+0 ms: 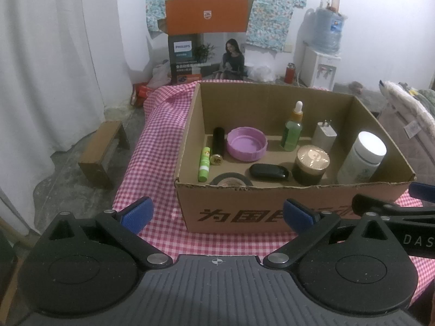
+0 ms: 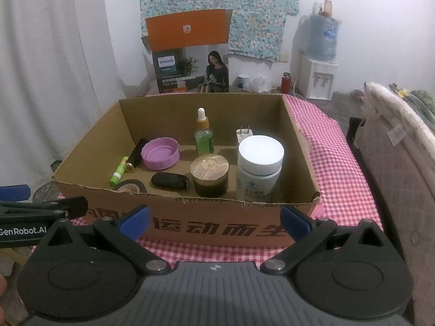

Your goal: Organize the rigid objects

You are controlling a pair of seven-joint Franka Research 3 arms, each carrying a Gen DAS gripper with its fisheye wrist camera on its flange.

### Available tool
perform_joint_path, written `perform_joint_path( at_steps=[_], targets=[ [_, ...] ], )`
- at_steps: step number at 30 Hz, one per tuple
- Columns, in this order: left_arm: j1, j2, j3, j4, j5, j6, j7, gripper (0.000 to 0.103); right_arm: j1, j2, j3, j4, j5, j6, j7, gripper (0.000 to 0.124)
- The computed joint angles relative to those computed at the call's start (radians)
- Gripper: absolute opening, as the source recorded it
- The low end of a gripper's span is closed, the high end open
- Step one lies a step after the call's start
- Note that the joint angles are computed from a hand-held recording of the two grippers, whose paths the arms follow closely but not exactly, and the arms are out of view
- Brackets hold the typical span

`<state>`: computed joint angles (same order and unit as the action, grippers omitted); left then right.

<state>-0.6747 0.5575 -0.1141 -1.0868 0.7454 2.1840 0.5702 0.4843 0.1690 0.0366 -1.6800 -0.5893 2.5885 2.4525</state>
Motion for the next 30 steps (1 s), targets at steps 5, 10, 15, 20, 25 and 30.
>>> perform_joint_path(
  at_steps=[5,10,15,20,25,30],
  targets=[
    [0.001,0.000,0.000,-0.001,-0.002,0.001,0.003,0.102,0.000,0.000,0.000,0.000,0.001,-0.001,-0.001,0.103],
    [0.002,-0.001,0.000,-0.002,-0.002,0.001,0.003,0.102,0.001,0.000,0.000,0.001,0.001,-0.001,0.000,0.103],
    [0.002,-0.002,-0.001,-0.003,-0.003,0.001,0.003,0.102,0.001,0.000,0.000,0.001,0.000,-0.003,0.001,0.103],
    [0.004,-0.004,-0.002,-0.006,-0.005,0.002,0.005,0.102,0.001,0.001,0.000,0.002,0.001,-0.003,0.001,0.103],
    [0.001,-0.003,-0.003,-0.006,-0.005,-0.001,0.002,0.102,-0.001,-0.006,0.001,-0.008,0.004,-0.002,0.000,0.103],
    [0.002,-0.006,-0.004,-0.011,-0.005,0.000,0.001,0.102,-0.003,-0.006,0.003,-0.009,0.004,-0.003,0.000,0.103]
  ],
)
